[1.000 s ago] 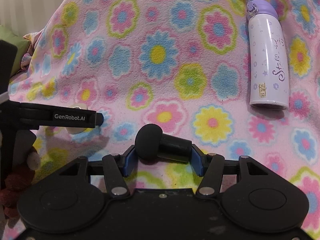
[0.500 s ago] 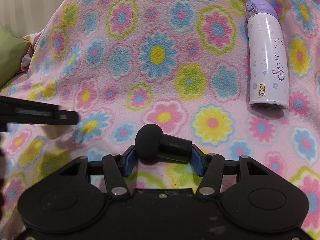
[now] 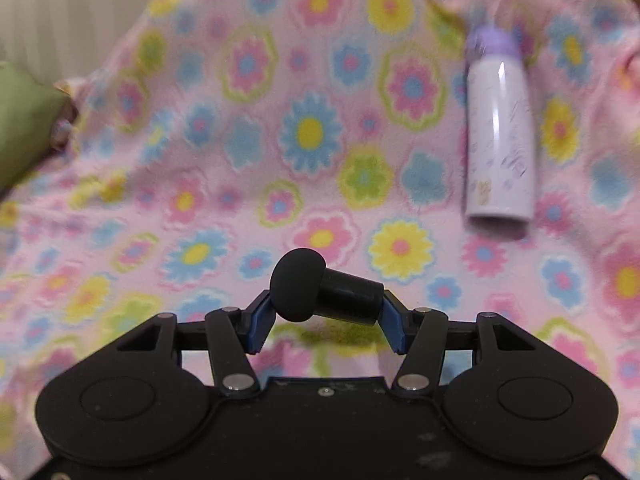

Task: Organize soft objects
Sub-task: 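Lift the tape roll and brush and carry both over the basket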

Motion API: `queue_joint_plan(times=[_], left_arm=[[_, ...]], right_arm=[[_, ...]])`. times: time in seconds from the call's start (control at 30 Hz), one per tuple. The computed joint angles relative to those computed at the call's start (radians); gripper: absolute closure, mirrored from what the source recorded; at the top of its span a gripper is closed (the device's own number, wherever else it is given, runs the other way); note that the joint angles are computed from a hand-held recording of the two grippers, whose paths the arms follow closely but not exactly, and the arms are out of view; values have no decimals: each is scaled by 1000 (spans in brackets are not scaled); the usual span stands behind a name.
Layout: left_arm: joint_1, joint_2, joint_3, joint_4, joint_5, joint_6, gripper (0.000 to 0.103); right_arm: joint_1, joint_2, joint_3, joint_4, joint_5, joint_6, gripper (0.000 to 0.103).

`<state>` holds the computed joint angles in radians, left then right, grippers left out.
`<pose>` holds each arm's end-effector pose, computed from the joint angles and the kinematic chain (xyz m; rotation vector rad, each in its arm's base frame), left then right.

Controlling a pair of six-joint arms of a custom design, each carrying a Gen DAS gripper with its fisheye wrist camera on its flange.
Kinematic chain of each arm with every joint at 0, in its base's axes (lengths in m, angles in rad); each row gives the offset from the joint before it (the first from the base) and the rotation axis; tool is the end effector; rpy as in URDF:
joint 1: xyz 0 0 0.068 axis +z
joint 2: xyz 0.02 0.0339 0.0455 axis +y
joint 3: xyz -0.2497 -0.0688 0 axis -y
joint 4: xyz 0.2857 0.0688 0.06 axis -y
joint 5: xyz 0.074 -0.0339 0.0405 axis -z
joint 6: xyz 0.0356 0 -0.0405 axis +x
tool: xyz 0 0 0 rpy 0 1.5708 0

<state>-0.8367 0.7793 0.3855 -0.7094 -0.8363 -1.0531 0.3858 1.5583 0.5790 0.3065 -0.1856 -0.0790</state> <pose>0.1357 -0.1110 0.1474 -0.4698 2.1658 0.1483 0.2859 0.1232 0.0916 -0.6175 2.1703 0.3733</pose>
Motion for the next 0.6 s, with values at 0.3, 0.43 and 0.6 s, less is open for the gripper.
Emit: queue_joint_plan(times=[0.3, 0.43, 0.6], left_arm=[[-324, 189, 185, -404, -125, -479, 55], [-424, 264, 259, -534, -119, -645, 55], [-513, 303, 328, -625, -42, -758, 55]], right_arm=[[-171, -829, -269, -445, -262, -39, 48], [-274, -1114, -269, -756, -405, -62, 48], [-400, -1249, -193, -1131, -539, -160, 48]])
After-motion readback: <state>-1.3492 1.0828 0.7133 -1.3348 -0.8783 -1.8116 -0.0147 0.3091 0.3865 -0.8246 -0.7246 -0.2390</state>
